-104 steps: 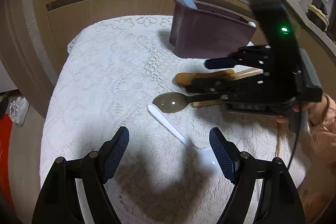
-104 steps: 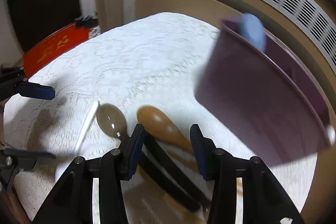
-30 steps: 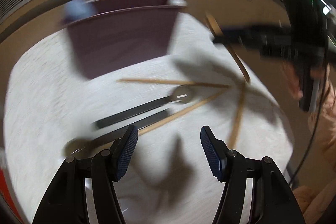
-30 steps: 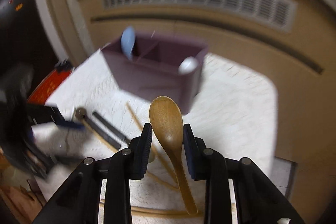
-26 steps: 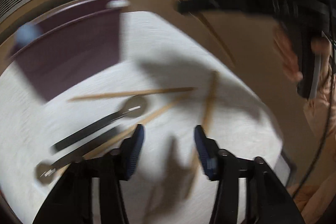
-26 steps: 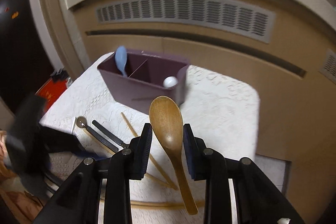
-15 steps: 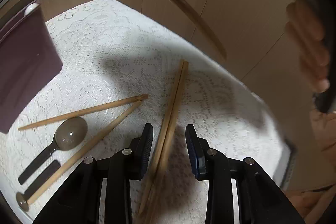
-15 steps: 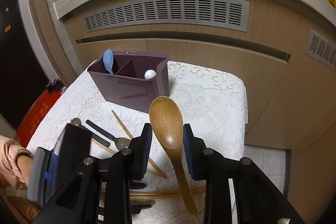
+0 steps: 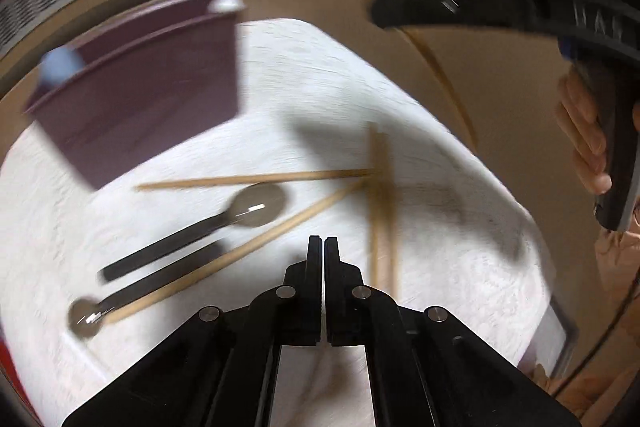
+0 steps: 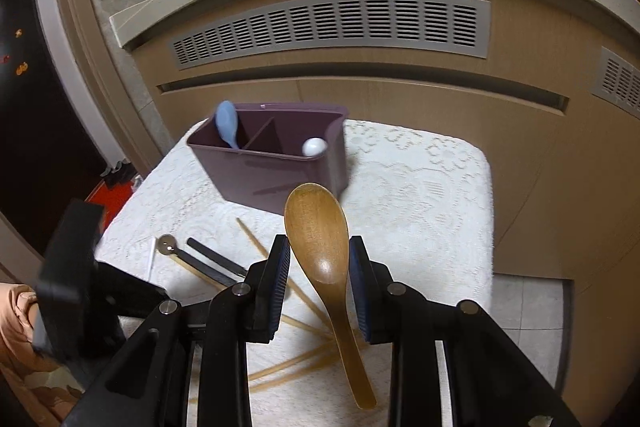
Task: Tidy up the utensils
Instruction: 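Grasp the wooden chopsticks with the left tool while the right tool holds the wooden spoon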
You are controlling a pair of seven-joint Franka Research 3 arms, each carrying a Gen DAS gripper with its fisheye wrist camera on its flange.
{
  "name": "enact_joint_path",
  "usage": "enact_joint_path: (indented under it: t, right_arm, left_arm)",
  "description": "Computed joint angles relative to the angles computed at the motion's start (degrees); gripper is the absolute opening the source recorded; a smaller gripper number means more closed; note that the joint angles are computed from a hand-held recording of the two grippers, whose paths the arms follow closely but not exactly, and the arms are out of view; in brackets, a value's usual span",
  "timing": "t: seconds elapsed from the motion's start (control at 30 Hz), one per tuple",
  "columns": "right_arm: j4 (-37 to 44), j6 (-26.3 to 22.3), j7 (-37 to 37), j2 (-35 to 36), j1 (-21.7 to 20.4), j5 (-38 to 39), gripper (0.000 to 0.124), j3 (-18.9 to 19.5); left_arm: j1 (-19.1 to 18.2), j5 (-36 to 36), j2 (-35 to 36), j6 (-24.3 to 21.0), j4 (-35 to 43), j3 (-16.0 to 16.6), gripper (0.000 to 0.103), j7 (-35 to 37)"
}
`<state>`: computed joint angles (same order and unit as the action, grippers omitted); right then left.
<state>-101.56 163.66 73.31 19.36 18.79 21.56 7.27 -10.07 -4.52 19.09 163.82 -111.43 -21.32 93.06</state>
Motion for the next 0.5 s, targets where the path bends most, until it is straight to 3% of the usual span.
enact_joint_path:
  t: [0.17, 0.27, 0.4, 0.5]
  right_arm:
    - [0.38, -1.25, 2.03, 0.76, 1.02, -1.83, 0.027, -1.15]
    - [0.28, -1.89, 4.02, 0.88, 1.16, -3.01, 0.027, -2.03]
    - [-0.97, -1.13, 3.69, 0.05, 0.19, -2.85, 0.027, -1.74]
    - [-2.16, 0.75, 8.5, -0.36, 2.24, -7.3, 0.028, -4.98]
  left_arm:
    - [1.69, -4.17, -0.84, -4.38, 0.24, -2.42, 0.004, 4.52]
    - [0.0, -5.23, 3.56, -9.3, 6.46, -2.45, 0.004, 5.78]
    - [-4.22, -1.58, 10.39, -14.22, 16.37, 0.06, 0.004, 2.94]
    - [-5.8, -0.02, 14.0, -16.43, 21.86, 0.7, 0.004, 1.39]
